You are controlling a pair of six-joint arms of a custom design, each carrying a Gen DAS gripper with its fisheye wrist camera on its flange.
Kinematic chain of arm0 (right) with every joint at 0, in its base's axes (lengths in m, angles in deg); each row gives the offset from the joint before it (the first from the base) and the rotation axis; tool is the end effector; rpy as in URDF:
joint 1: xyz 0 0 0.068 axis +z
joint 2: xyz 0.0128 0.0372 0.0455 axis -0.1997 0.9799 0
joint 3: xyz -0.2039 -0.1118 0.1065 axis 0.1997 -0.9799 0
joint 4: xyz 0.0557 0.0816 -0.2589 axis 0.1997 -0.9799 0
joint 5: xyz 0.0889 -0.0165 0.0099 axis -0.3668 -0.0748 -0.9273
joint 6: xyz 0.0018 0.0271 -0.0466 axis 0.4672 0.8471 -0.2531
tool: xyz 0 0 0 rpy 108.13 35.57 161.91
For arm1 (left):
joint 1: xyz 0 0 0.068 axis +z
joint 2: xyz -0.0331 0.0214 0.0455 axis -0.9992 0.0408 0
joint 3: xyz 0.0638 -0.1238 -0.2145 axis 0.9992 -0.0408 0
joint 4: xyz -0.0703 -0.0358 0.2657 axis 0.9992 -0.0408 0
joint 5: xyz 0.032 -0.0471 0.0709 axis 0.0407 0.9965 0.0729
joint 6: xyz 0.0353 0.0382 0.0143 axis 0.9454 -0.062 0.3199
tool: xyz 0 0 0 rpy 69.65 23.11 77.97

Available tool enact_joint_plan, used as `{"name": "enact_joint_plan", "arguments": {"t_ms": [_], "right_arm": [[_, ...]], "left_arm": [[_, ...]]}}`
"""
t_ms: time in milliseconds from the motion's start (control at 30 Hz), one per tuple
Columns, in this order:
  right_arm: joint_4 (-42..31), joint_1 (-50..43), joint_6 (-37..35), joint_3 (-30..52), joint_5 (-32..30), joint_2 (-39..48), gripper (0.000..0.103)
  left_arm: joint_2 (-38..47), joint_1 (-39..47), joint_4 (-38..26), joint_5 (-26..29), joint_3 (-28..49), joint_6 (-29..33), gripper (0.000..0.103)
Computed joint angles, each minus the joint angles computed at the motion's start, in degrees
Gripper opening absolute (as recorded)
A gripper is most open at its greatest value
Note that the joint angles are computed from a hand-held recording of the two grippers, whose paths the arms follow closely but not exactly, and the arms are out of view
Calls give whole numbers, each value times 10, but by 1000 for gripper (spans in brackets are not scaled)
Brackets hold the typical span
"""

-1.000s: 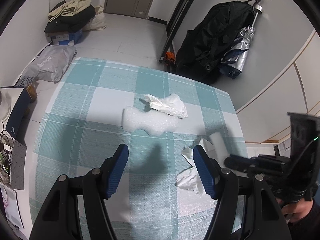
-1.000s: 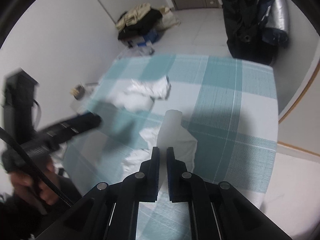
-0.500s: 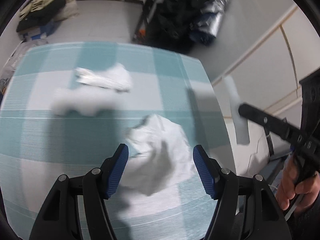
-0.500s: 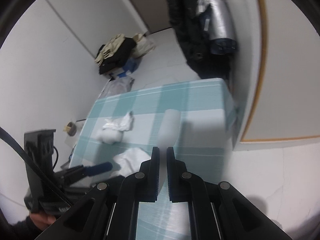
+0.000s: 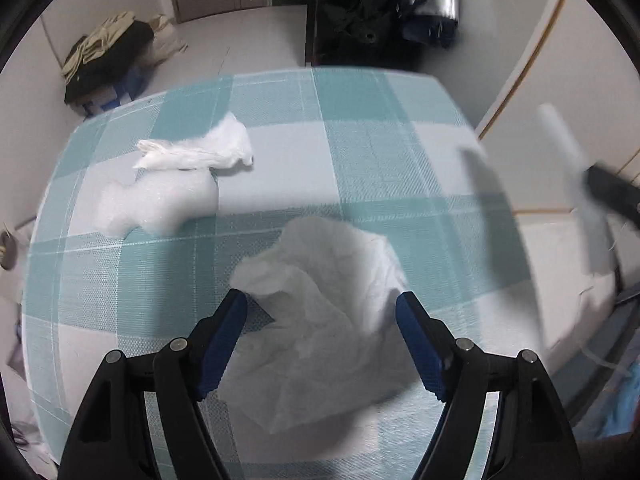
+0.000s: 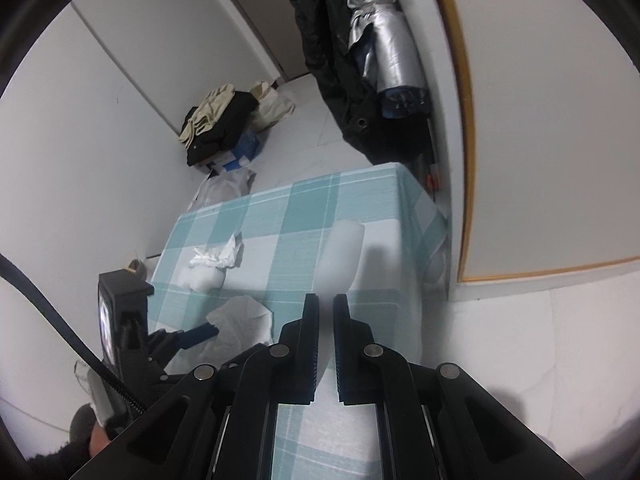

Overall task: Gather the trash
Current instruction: 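Grasp the large white tissue with the left gripper and lift it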

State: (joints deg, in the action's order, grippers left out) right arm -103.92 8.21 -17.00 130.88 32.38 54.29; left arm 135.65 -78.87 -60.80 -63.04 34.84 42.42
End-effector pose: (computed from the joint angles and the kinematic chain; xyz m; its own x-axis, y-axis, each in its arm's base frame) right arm 0.2941 0.1152 0.2827 -0.8348 0.0425 -0.5488 -0.2199 0.8882 0.4033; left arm 0.2644 0.0357 0.2387 -0.9099 0.0937 -0.4041 0.1195 0.9921 -0.0390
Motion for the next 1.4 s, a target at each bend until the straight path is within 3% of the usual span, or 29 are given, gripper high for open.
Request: {"name": "enact_joint_plan", "arguments": {"t_ms": [167, 233, 367, 467, 867, 1400], "right_arm": [[5, -16, -1, -19, -7, -26, 6], [6, -20, 1, -21, -9, -29, 6], [8, -23, 1, -25, -13, -32, 6], [9, -18, 2, -27, -13, -33, 6], [16, 39, 29, -24, -9, -45, 6], [43, 194, 107, -32, 72, -52, 6]], "left_arm": [[-16, 6, 18, 8, -21, 17, 64], [-16, 9, 20, 15, -21, 26, 52], [-17, 7, 15, 29, -16, 33, 16], [-17, 18, 1, 49, -12, 41, 5], [-12, 100, -45, 136, 34, 62, 3], [-40, 256, -101, 251, 73, 173, 3]]}}
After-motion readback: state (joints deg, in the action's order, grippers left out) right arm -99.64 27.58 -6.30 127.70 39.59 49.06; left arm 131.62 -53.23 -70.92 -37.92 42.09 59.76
